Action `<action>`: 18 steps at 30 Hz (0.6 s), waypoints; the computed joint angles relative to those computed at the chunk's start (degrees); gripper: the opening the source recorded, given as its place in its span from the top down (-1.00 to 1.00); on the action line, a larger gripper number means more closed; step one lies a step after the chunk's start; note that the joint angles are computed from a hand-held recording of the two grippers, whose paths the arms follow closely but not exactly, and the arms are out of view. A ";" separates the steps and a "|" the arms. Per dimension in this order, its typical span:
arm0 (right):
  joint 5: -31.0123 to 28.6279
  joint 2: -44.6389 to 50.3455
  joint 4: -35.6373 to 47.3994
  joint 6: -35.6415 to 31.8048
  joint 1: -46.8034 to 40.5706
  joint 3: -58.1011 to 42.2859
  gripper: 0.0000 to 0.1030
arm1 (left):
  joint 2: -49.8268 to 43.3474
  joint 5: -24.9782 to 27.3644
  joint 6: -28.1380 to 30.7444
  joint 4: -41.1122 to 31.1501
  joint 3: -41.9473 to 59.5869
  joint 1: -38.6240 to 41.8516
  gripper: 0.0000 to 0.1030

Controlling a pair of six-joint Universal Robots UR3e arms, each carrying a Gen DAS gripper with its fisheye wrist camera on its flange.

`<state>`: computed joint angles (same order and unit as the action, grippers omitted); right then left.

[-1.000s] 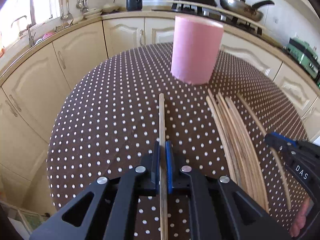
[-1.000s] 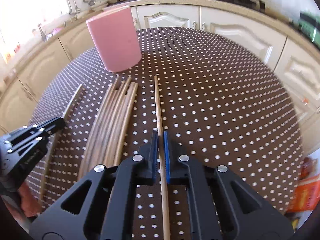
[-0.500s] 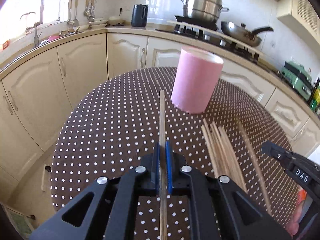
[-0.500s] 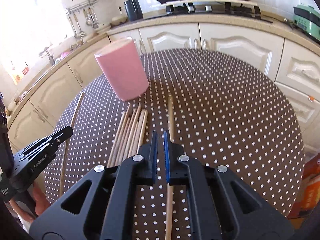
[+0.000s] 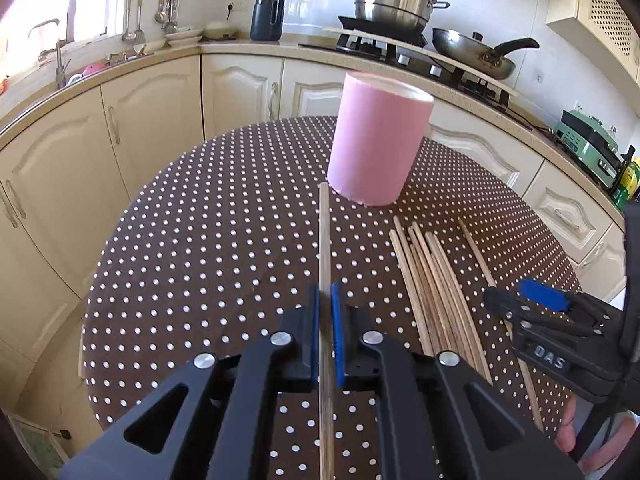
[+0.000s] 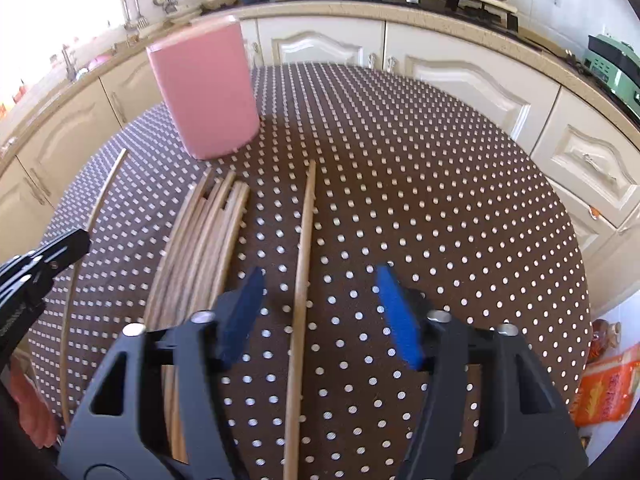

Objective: Organize utensils
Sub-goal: 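Lift both held chopsticks upright above the pink cup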

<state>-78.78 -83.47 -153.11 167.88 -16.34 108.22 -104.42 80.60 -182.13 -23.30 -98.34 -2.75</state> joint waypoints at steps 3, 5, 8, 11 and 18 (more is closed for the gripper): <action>-2.54 0.67 1.39 -0.72 1.57 -1.72 0.47 | -0.74 0.35 0.08 -1.76 0.89 -0.38 0.87; -2.78 0.63 1.67 -0.41 1.73 -1.76 0.61 | -0.91 0.18 0.24 -2.28 1.15 -0.51 0.87; 0.89 0.29 3.67 -0.86 -0.15 -2.26 0.87 | -0.40 -0.17 0.14 -1.29 0.31 -0.57 0.87; 7.43 -0.46 6.86 -0.60 -3.51 -2.41 0.88 | 0.21 -0.69 0.08 -1.04 0.05 -0.39 0.87; 13.22 -3.93 5.77 1.35 -7.39 0.56 0.88 | 0.97 -1.12 0.11 -0.26 0.74 -0.61 0.87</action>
